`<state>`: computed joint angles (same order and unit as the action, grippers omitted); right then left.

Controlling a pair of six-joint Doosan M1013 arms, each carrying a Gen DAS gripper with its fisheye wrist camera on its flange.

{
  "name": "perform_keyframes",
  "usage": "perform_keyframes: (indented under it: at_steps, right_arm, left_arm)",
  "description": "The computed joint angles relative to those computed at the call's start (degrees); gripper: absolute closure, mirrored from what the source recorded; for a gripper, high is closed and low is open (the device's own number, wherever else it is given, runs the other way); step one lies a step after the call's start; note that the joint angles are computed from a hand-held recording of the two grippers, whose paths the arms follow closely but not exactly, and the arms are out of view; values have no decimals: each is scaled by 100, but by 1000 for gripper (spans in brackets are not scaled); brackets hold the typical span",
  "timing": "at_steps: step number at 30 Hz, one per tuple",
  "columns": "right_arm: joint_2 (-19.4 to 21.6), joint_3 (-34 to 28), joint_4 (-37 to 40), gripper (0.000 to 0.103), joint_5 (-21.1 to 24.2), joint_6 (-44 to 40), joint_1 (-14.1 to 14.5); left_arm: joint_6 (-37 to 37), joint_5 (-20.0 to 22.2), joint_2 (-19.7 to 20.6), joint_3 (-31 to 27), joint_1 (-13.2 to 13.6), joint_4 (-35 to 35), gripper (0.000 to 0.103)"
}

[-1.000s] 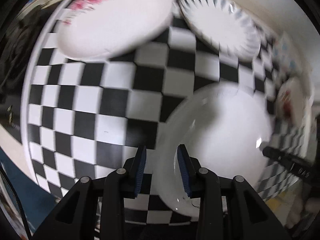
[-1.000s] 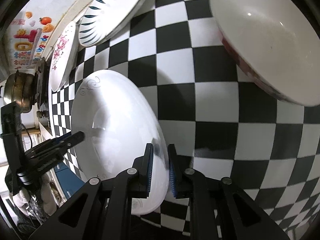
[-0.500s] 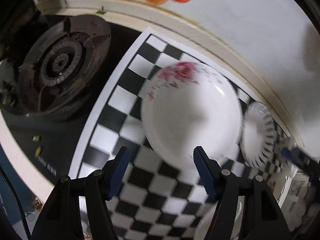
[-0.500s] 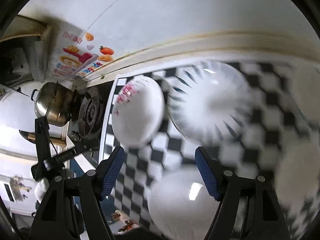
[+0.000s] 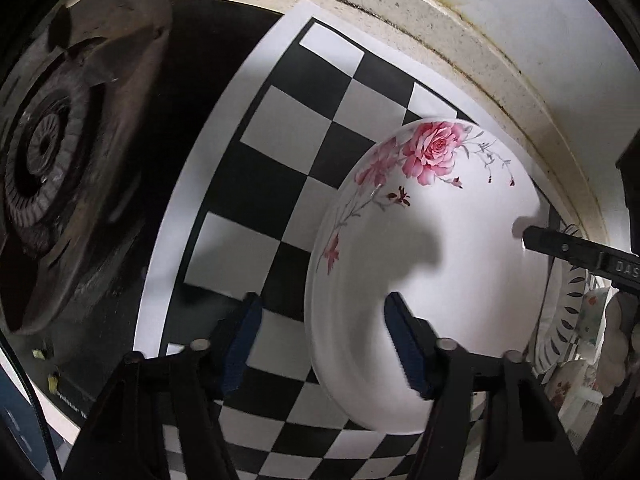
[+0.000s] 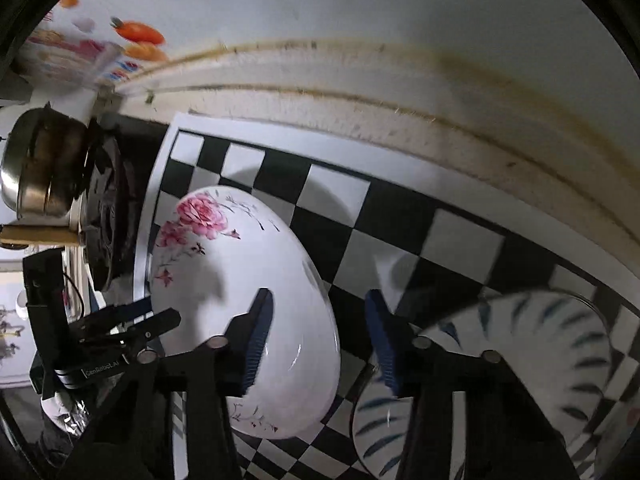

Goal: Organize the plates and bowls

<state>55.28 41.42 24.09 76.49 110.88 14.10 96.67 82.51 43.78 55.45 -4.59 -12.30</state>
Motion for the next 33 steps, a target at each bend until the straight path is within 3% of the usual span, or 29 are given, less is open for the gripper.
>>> perform_keyframes:
  at_steps: [3, 6, 11, 21, 25, 33]
  right_arm:
    - [163, -181, 33, 74, 291, -81, 14]
    - [200, -212, 147, 87, 286, -157, 12]
    - [112, -94, 78, 87, 213, -127, 47]
    - [-313, 439, 307, 87, -35, -3, 62]
    - [-614, 824, 336, 87, -187, -2, 99]
    - [-1524, 2116, 467, 87, -923, 75, 151]
  left_arm:
    - [180, -54, 2, 35, -7, -68, 68]
    - [224, -120, -40, 110, -59, 31, 75]
    - [179, -45, -36, 92, -26, -15, 75]
    - [323, -146, -494, 546, -37, 90, 75]
    - [424, -162, -702, 640, -56, 49, 75]
    - [866, -178, -1231, 942, -189, 14, 75]
